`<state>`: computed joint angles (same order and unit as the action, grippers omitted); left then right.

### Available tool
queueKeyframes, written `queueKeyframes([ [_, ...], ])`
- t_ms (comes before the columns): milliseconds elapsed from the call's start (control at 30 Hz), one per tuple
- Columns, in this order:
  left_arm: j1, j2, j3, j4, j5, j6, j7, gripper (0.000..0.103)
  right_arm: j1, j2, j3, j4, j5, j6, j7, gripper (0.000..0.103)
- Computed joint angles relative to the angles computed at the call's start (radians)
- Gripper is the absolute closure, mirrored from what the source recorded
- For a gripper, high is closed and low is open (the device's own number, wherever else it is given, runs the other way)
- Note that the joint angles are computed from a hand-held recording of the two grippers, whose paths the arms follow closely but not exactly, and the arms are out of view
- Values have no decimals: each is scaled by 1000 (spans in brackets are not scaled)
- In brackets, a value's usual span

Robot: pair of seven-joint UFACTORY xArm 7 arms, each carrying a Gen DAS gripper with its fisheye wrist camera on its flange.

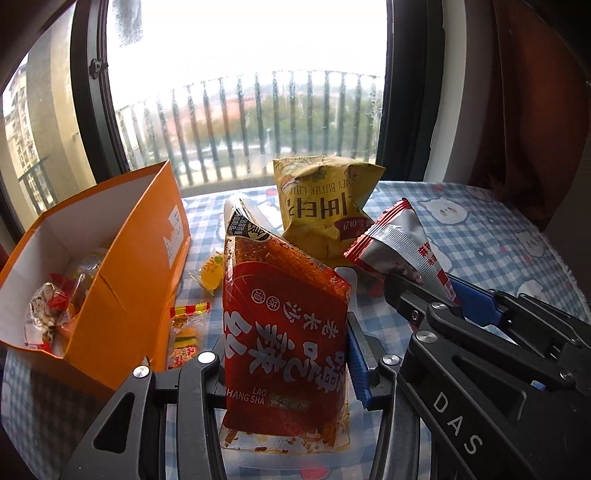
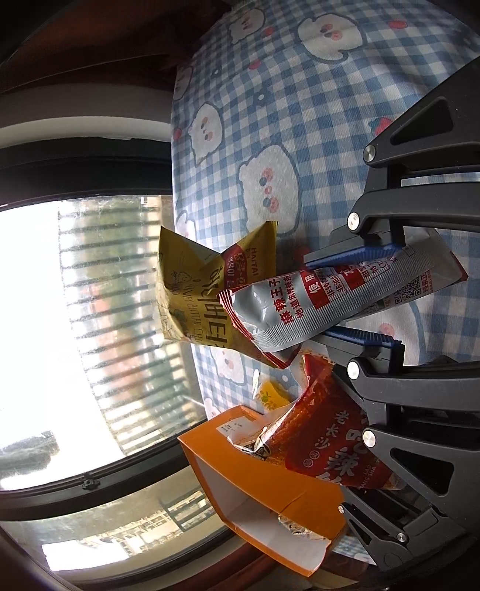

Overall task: Organize snacks
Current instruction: 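Lift both held packets and carry them over the orange box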

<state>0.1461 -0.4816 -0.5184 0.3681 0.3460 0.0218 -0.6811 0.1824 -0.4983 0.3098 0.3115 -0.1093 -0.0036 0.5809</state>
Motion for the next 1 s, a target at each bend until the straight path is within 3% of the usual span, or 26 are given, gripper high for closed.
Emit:
queueKeyframes([
  [333,-140,-131,99,-29,-50,74,18,57,36,-183,-13,-29,-6,90,-2,69],
  [667,-176,-227,127,-40,-72,98,32,57,69,-295,-36,-10,5,168,-11,69],
  [1000,-175,-308,167,-95,-100,81,76,57,62,-305,0,32,-2,172,1,69],
])
